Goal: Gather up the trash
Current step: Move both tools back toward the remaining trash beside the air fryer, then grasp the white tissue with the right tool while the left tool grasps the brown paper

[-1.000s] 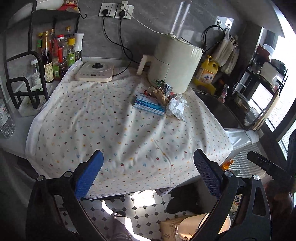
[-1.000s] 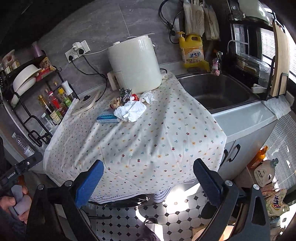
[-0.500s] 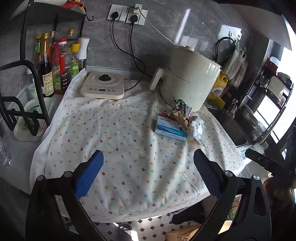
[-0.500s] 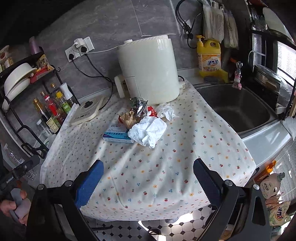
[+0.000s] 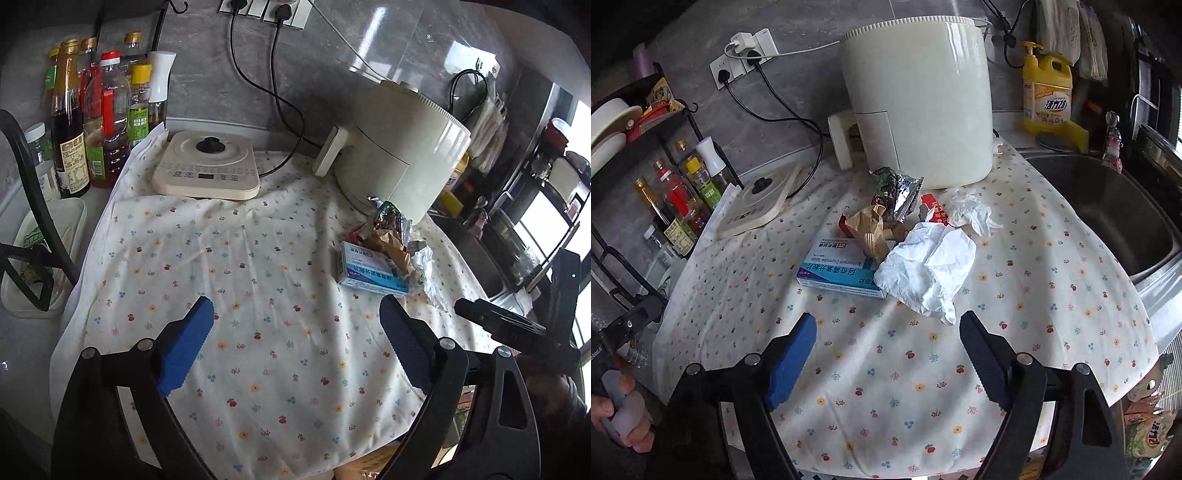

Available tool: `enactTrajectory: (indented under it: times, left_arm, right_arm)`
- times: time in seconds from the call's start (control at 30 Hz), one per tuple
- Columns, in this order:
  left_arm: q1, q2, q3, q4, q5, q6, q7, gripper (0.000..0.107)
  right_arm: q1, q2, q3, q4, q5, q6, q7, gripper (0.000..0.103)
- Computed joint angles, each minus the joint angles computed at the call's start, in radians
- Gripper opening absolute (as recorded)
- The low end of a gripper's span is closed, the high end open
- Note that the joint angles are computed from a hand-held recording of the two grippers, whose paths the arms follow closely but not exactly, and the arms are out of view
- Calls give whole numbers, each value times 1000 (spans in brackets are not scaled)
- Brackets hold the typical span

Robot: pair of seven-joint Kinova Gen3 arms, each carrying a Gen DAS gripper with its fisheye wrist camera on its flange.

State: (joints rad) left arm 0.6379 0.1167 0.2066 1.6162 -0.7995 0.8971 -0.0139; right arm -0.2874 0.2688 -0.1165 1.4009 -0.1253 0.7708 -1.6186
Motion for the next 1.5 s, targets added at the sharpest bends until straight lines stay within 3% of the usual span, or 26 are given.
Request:
enactTrajectory:
  times: [0.13,0.23,0.27,0.3,0.33,0.77,1.03,1.2,1.3,1.37,1.5]
  left_arm:
    - [-39,19,-18,-6,49,-61,-64,85]
    - [-59,37,-33,-21,85,-99,-122,84]
    - [-65,45,-39,-27,99,-111,-143,84]
    - [-71,54,-44,-36,115,-122,-166,83]
    - [-77,64,-50,-46,133,-133,-192,81]
    - [-137,264,-84,-295,405,-236,-594,73]
    - [-139,411,-91,-506,551,-178,-783,73]
    - [-113,495,-128,-635,615,-112,-845,71]
    - [-97,549,-150,-724,637,-38,-862,63]
    - [-84,576,-167,-775,640,13,-859,37]
    - [-73,538,-191,-715,646,-35,-827,26]
  right_arm:
    - [-30,85,22,-81,56,47,-42,70]
    - [-35,142,29,-138,76,77,-49,60]
    - [-26,162,24,-166,69,102,-38,46]
    - [-15,181,18,-192,57,129,-24,21]
    - [-9,190,17,-205,49,140,-19,11]
    - [57,83,36,-148,8,118,-27,6]
    - [86,15,60,-94,32,108,-75,6]
    - [101,-22,73,-54,59,107,-114,6]
    - [108,-42,78,-35,76,106,-132,6]
    - [114,-49,80,-25,82,106,-141,6]
    - [124,-60,76,-10,79,103,-144,6]
